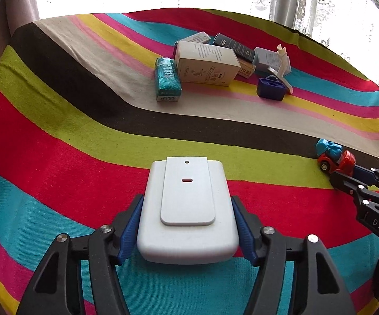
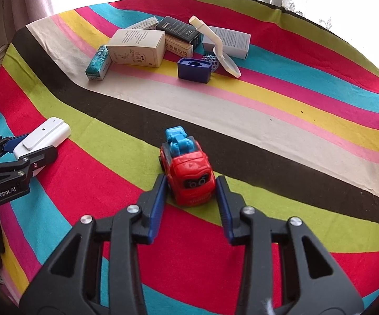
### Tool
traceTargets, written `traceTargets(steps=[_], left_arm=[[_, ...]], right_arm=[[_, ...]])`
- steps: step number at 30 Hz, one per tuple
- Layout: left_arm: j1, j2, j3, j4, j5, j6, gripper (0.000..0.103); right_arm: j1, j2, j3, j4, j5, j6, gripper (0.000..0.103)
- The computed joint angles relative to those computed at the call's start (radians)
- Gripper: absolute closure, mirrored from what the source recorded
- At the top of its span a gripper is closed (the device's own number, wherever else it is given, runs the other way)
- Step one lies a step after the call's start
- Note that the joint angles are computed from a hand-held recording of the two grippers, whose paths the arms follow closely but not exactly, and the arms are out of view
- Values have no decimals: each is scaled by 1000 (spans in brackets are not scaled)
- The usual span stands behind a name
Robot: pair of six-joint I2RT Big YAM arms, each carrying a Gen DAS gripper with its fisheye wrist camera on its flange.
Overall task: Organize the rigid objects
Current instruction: 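Carry the toy car and white case over to the storage box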
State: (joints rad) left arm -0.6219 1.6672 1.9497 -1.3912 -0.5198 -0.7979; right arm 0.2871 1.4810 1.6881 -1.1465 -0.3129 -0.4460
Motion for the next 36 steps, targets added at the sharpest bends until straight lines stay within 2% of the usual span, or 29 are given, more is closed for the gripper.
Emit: traceTargets(steps=[3, 5, 8, 12, 17, 23, 36], left_arm=[[3, -7, -9, 10, 7, -1, 39], [-1, -20, -22, 12, 12, -7, 39], [-23, -75, -87, 39, 22, -45, 39], [-61, -132, -150, 57, 30, -72, 39], [-109, -165, -175, 57, 12, -77, 39], [-148, -170, -160, 46, 3, -66, 39], [-237, -94, -41, 2, -1, 0, 39]], right_arm=[[8, -8, -10, 14, 26, 4, 62], [6, -18, -14, 5, 43, 39, 62], [-14, -62, -40, -7, 1, 105, 62], [-50, -123, -74, -43, -71, 134, 62], [-99, -169, -95, -94, -136, 112, 61], [-145, -221, -115, -130, -165, 60, 62], [-266, -306, -125, -229, -230, -45, 61]])
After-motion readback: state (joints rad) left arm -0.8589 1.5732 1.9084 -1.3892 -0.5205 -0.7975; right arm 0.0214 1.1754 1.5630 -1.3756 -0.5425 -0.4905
